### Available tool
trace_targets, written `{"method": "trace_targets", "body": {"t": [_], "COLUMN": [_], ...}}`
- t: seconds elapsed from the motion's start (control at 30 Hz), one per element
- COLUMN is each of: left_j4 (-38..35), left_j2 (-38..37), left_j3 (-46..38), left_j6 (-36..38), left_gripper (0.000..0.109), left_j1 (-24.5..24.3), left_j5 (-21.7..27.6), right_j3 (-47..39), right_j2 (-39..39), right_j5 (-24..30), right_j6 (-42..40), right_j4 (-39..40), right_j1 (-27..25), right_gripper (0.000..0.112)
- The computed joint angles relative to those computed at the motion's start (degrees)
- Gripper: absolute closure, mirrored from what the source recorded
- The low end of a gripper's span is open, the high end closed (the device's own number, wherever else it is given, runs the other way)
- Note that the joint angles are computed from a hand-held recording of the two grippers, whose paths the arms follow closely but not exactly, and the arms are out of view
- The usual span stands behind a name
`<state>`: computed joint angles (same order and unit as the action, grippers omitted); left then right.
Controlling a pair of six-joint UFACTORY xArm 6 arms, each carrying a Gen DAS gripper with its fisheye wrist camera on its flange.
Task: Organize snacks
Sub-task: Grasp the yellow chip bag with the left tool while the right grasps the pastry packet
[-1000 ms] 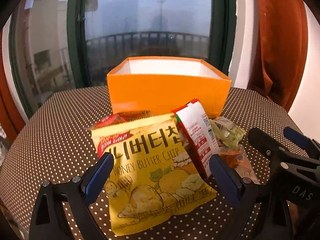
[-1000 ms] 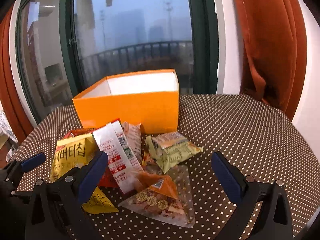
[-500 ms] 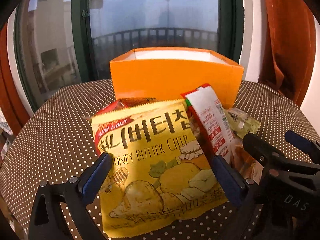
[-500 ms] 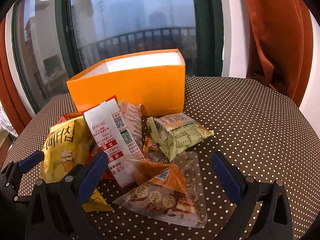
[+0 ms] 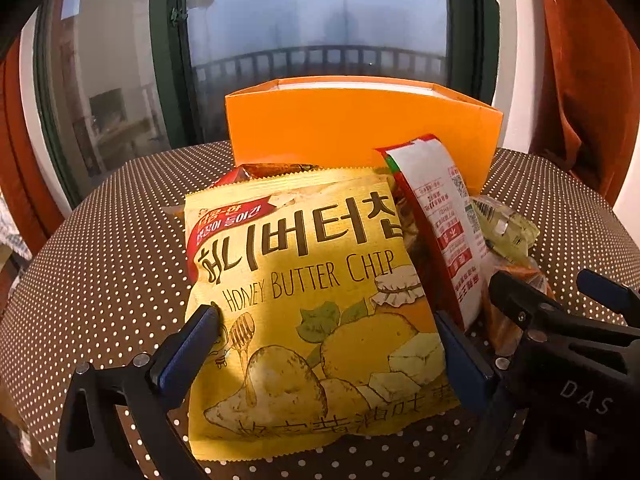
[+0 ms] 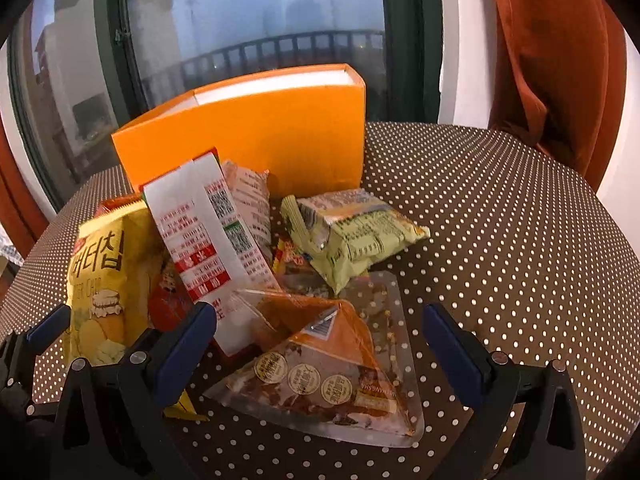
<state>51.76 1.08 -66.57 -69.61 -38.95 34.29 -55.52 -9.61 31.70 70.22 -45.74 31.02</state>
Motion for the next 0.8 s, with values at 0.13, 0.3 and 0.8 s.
{"method": "trace_targets", "body": {"t": [0.13, 0.3, 0.8], "left_j4": [0.9, -1.6, -8.2], "left_j2": [0.3, 0.7, 0.7], "left_j3": [-0.2, -0.6, 0.2], "left_j6": [-0.2, 1.7, 6.6], "left_gripper": [0.006, 0.006, 0.006], "left_j1": [-0.6, -0.4, 0.5], "left_j5": [1.5, 2.2, 1.1], "right_j3": [0.4, 0.4, 0.4], "right_j2": [0.2, 1.0, 1.7], "right_j5": [0.2, -0.3, 0.5], "right_j6": [-0.5, -0.8, -3.1], "right_j4": [2.3, 4.2, 9.4], "right_j1": [0.0, -0.4, 0.7], "right_gripper": [0.010, 0.010, 0.035]}}
